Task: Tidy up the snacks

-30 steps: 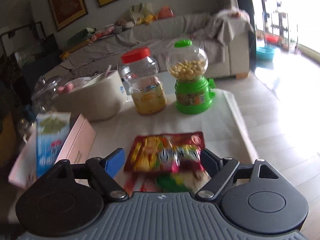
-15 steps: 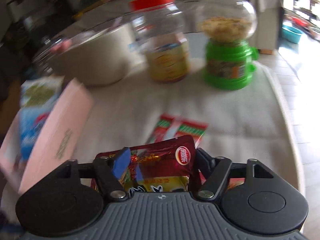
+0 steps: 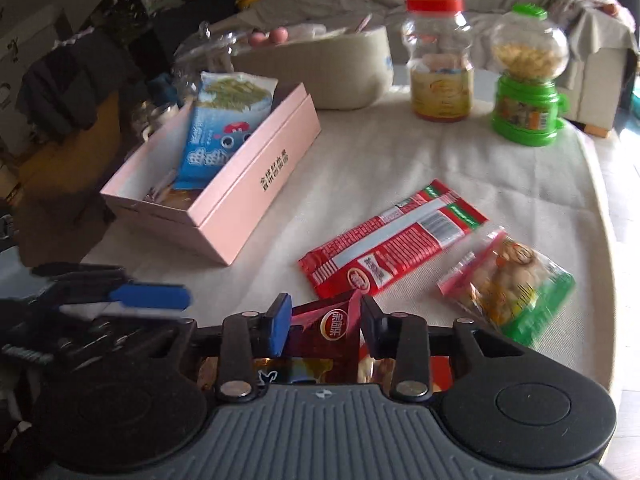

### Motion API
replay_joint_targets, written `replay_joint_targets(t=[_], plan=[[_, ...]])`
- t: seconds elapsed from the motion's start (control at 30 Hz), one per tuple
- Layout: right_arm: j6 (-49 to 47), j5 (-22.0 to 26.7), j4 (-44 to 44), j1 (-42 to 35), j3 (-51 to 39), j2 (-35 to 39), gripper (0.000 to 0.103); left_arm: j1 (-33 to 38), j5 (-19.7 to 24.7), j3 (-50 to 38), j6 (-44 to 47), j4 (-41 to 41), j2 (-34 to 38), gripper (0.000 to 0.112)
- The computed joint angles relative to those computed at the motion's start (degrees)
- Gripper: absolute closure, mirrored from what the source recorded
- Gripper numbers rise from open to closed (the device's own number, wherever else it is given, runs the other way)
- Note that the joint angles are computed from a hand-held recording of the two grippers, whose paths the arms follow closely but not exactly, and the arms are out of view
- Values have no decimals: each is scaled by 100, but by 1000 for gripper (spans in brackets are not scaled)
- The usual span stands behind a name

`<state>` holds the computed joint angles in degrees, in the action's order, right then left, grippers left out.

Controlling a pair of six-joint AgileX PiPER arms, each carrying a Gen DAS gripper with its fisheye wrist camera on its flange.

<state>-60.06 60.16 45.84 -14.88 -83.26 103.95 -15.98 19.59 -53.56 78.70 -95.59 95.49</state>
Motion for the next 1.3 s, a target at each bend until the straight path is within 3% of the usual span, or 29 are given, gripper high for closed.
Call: replay_joint_targets(t=[0.13, 0.3, 0.43, 0.53, 0.7, 0.9, 1.1, 1.2, 1.3], plan=[[-659, -201, 575, -615, 1058, -848, 41, -48, 85, -498, -482, 531, 428, 63], [-1441, -610, 811, -1155, 2283, -1696, 41, -79, 300, -944, -847, 857, 800, 63], [-1707, -257, 962, -1654, 2743, -1889, 41, -127, 465, -1024, -1112, 1139, 862, 63], [-1713, -316, 911, -1671, 3027, -1956, 40, -75, 822, -892, -1015, 995, 786, 64], [-1999, -606, 1088, -1462, 3481, -2236, 38, -102, 751, -195, -747, 818, 156, 64], [-2329, 60, 1180, -1204, 3598, -2310, 39, 269, 950, 1027, -1165, 1319, -1060, 68], [-2738, -255, 1384, -288, 3989, -2745, 38, 162, 167, 1857, -3183, 3584, -2361, 68], [-2741, -165, 1188, -220, 4005, -2934, 36, 539, 315, 1859, -2860, 3250, -2514, 68], [-2654, 100, 881, -477, 4000, -3074, 31, 853, 758, 1564, -2131, 2518, -2085, 68]])
